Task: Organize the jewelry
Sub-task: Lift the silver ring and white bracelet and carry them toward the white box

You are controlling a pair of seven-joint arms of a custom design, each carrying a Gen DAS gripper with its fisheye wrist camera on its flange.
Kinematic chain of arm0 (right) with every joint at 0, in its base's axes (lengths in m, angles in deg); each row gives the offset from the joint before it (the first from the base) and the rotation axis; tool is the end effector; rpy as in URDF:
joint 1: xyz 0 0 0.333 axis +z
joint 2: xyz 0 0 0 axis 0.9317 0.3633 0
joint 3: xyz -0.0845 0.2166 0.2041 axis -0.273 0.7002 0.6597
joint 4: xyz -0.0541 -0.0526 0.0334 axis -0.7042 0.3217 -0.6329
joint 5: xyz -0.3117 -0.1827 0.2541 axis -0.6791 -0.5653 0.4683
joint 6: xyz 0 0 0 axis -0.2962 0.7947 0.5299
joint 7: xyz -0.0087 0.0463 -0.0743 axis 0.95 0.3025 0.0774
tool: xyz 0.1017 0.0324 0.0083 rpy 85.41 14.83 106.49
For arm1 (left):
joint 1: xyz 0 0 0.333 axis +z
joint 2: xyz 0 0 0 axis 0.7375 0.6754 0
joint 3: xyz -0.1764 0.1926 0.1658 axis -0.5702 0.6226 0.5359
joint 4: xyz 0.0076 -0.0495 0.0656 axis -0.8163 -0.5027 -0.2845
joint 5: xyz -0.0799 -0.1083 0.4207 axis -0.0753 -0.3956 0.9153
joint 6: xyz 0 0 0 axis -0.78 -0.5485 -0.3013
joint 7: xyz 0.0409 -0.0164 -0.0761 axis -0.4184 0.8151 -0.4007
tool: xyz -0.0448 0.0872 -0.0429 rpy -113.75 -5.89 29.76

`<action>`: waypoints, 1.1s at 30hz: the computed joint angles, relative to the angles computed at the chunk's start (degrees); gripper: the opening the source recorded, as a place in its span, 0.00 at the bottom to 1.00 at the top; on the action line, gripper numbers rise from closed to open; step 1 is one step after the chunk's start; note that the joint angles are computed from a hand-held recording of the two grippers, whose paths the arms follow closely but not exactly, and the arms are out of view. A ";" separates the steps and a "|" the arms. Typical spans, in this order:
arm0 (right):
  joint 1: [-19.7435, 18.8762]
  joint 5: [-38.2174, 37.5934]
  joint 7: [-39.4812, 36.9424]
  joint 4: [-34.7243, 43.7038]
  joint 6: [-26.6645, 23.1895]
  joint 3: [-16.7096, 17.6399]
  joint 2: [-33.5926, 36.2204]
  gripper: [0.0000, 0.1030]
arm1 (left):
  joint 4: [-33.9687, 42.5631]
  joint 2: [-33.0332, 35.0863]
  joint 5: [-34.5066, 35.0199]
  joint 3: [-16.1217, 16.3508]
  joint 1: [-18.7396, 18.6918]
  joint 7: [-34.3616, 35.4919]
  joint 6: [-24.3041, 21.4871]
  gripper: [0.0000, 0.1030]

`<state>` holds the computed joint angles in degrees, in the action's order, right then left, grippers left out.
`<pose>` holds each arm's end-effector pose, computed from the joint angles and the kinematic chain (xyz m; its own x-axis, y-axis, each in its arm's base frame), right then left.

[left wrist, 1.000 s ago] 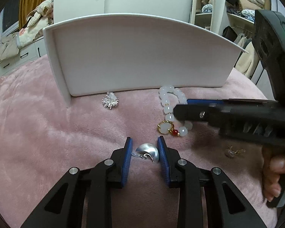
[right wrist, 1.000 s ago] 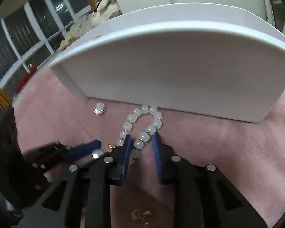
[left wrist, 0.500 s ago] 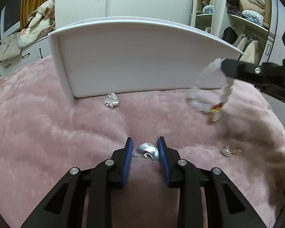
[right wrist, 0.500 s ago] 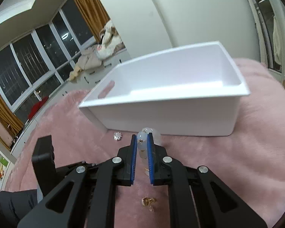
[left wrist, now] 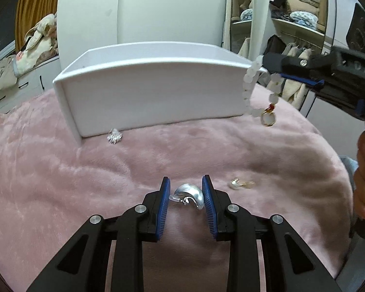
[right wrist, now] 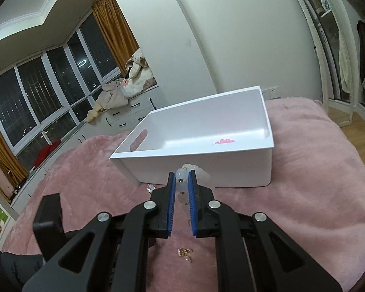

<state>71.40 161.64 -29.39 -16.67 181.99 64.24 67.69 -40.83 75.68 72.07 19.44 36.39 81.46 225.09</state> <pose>0.7082 0.1063 0.3865 0.5840 -0.7103 -0.3930 -0.6122 -0.0675 -0.7878 0.6200 -0.2043 0.3102 -0.0292 -0.9957 0.0880 -0.6871 -0.0440 -0.7252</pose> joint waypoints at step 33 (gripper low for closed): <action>1.51 10.52 -10.89 4.52 8.63 0.35 0.60 0.11 | 11.92 -0.01 2.23 -0.99 2.12 2.78 -3.04 0.31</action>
<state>72.91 172.16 -40.29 -12.15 190.62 64.59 68.29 -28.90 75.67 74.30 18.45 38.51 84.24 222.05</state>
